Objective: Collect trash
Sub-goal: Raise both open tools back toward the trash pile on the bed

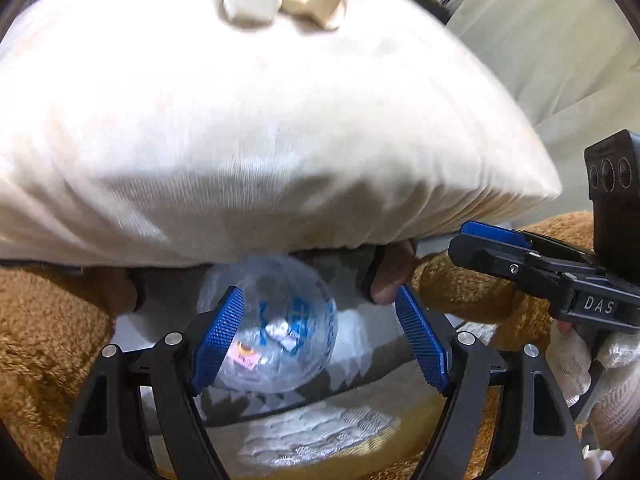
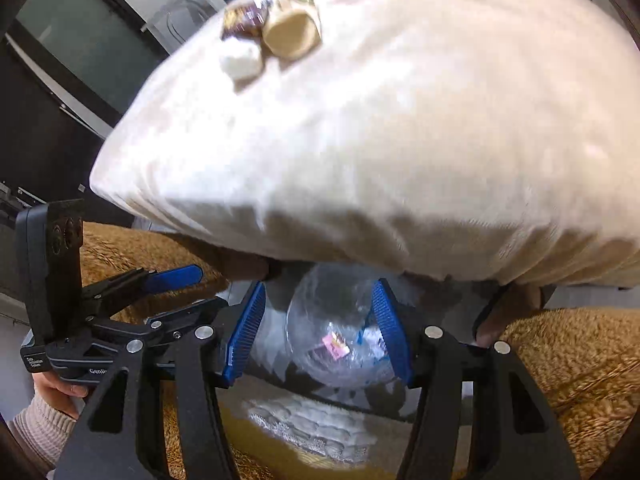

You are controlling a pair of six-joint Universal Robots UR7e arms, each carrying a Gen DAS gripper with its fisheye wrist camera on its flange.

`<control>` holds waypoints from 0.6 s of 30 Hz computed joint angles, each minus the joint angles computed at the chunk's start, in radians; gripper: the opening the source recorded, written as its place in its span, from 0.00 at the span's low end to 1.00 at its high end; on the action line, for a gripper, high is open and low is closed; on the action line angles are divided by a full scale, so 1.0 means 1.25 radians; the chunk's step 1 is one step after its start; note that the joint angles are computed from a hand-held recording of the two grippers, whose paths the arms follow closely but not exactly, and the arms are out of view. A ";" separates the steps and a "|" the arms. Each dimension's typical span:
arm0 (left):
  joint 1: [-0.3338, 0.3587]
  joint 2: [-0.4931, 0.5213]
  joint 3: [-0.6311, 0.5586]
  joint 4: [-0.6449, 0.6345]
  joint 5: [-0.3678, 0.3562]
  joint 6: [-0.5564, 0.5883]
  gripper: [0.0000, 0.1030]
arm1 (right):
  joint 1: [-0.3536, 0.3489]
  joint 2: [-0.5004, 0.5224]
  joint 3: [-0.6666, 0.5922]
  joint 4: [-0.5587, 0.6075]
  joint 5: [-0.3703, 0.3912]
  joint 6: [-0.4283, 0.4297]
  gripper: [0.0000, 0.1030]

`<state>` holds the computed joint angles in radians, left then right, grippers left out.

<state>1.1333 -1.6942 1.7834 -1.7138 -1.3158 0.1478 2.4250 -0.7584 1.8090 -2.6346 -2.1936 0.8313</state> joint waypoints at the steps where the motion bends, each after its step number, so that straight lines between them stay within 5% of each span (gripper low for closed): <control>1: -0.004 -0.006 -0.001 -0.014 -0.004 0.009 0.75 | 0.007 -0.003 -0.002 -0.007 -0.014 -0.010 0.54; 11: -0.027 0.003 -0.047 -0.121 0.006 0.055 0.75 | 0.030 -0.006 -0.075 -0.024 -0.125 -0.152 0.54; 18: -0.017 0.089 -0.161 -0.133 0.001 0.059 0.75 | -0.006 -0.018 -0.119 -0.053 -0.159 -0.249 0.54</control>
<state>1.1121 -1.5827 1.5818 -1.8799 -1.3145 0.2211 2.4178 -0.7812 1.6603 -2.7009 -2.3920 0.5203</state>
